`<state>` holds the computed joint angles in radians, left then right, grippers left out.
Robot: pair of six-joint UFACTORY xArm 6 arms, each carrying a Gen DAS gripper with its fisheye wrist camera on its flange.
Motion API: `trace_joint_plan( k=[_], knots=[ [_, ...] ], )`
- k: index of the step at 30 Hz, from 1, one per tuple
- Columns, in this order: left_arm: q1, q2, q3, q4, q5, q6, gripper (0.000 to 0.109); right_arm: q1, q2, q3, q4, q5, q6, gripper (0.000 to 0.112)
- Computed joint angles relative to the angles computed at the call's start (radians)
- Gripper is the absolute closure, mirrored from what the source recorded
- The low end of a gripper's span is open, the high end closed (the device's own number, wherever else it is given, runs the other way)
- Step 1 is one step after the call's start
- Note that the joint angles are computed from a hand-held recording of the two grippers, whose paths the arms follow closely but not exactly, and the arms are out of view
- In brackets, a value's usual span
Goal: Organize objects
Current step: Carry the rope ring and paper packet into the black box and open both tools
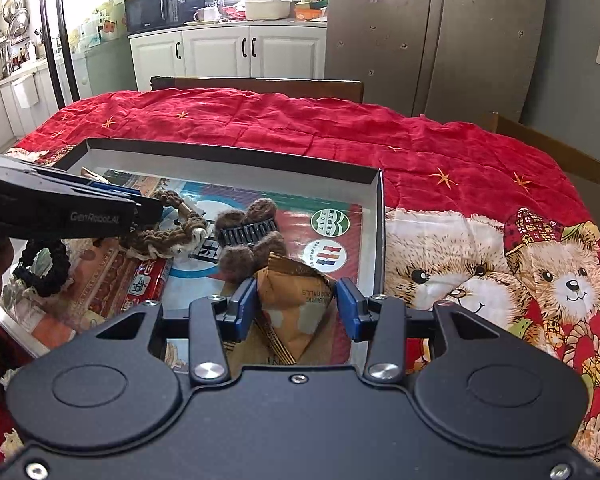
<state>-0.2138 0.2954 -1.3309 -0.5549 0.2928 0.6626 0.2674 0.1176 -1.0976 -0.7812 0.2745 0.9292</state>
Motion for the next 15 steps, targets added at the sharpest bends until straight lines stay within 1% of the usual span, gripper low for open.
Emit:
trace_joint_plan(
  k=[4,6,8,12,15],
  knots=[
    [0.0,-0.009,0.009,0.001,-0.007,0.002,0.066,0.002,0.0,0.0,-0.012,0.001,0.01,0.068],
    [0.001,-0.015,0.013,-0.014,-0.002,0.017,0.062,0.005,-0.001,-0.002,-0.022,0.006,0.016,0.066],
    [0.001,-0.023,0.019,-0.032,-0.003,0.034,0.054,0.007,-0.006,-0.001,-0.038,0.01,0.031,0.064],
    [-0.005,-0.054,0.043,-0.086,-0.017,0.085,0.052,0.008,-0.026,0.01,-0.063,0.007,0.06,0.061],
    [-0.009,-0.088,0.067,-0.152,-0.025,0.139,0.05,0.011,-0.049,0.021,-0.088,0.01,0.088,0.061]
  ],
)
